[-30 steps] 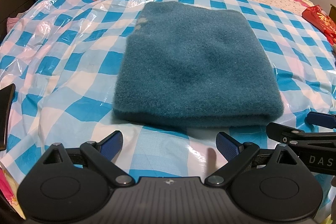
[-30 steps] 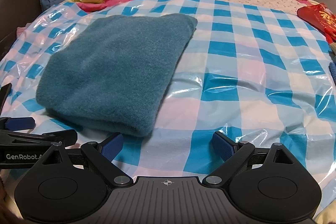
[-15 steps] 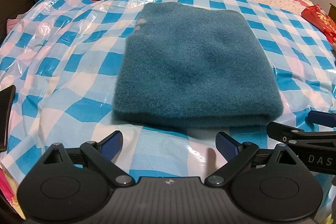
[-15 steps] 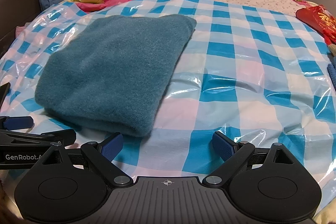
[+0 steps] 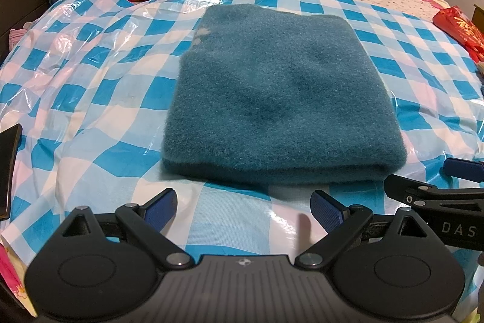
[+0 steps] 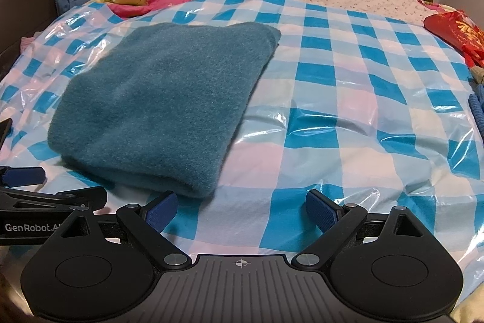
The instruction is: Fold small clothes
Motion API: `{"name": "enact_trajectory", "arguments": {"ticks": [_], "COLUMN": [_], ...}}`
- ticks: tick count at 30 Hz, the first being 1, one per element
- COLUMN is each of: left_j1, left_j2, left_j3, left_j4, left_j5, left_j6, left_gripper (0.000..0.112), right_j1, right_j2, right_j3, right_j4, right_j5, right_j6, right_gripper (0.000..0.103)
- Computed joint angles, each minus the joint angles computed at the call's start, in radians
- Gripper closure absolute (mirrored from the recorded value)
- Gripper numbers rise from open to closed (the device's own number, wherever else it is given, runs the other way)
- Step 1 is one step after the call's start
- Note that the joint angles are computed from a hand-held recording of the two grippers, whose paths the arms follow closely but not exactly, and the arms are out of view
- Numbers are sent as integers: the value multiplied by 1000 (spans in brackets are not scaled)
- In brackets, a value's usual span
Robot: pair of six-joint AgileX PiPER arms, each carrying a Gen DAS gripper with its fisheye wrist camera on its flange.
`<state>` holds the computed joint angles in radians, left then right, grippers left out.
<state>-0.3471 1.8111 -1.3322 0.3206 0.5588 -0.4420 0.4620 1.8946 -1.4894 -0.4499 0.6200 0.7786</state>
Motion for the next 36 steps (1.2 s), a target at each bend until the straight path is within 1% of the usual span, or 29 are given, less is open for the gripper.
{"name": "enact_trajectory", "arguments": {"ticks": [36], "left_j1": [-1], "left_j2": [-2], "left_j3": [-3], "left_j4": [-7], "left_j5": [3], "left_j6": [5], "left_gripper": [9], "right_j1": [7], "right_j2": [1], "right_j3": [0], "right_j4": [-12], "right_j5": [4], "right_j6": [14], "right_gripper": [10]}}
